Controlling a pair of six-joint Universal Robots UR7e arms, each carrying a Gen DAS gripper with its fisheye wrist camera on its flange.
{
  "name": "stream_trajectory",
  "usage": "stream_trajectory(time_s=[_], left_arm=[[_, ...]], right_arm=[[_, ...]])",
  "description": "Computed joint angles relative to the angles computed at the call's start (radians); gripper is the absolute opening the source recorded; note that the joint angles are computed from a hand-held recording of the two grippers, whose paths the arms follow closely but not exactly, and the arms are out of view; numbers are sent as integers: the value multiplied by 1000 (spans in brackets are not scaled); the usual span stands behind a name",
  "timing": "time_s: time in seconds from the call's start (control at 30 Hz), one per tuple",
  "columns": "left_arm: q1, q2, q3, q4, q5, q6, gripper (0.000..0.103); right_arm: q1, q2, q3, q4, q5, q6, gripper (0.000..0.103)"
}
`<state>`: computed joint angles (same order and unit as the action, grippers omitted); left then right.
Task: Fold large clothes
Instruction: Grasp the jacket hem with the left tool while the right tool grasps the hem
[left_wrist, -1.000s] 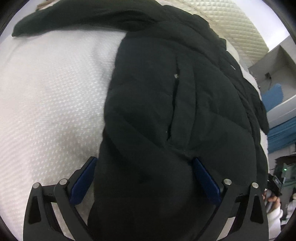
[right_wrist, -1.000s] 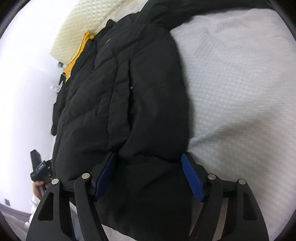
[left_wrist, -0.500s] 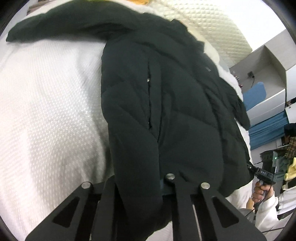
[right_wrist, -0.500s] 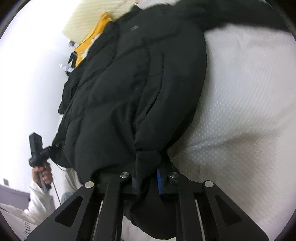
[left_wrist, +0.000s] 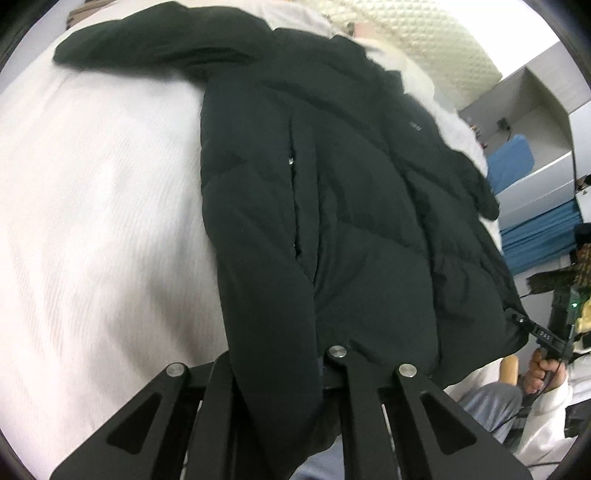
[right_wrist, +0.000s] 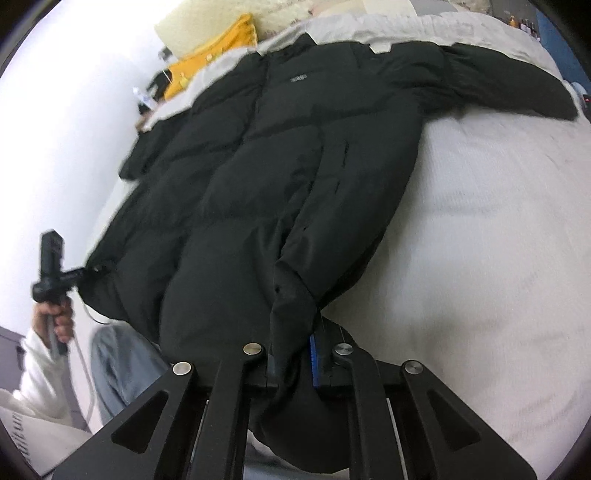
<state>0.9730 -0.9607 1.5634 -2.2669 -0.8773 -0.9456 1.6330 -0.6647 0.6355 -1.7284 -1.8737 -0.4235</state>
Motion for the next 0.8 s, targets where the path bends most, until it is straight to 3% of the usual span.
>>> stream_trajectory(time_s=[0.13,0.27,0.4,0.57,0.67,0.77,0.8], left_arm=[[-5,-16,16,94,-8,-71,8],[20,23,-51,181,-11,-74,11],[45,105,-161,269,-9,-61,13],[36,122,-200,322,23,-91,17],[11,103,-182,367,49,-164,23],[-25,92,-166,441,108,-240,38],[-35,91,-171,466,122,-260,43]], right_arm=[[3,-32,114,-59,-119,28,8],[13,44,58,-67,-225,26,9],[14,107,10,-66,-283,25,11],[17,149,-63,-58,-277,57,15],[22,116,-30,-83,-258,92,21],[14,83,1,-119,-218,115,27],[14,52,61,-162,-208,115,34]])
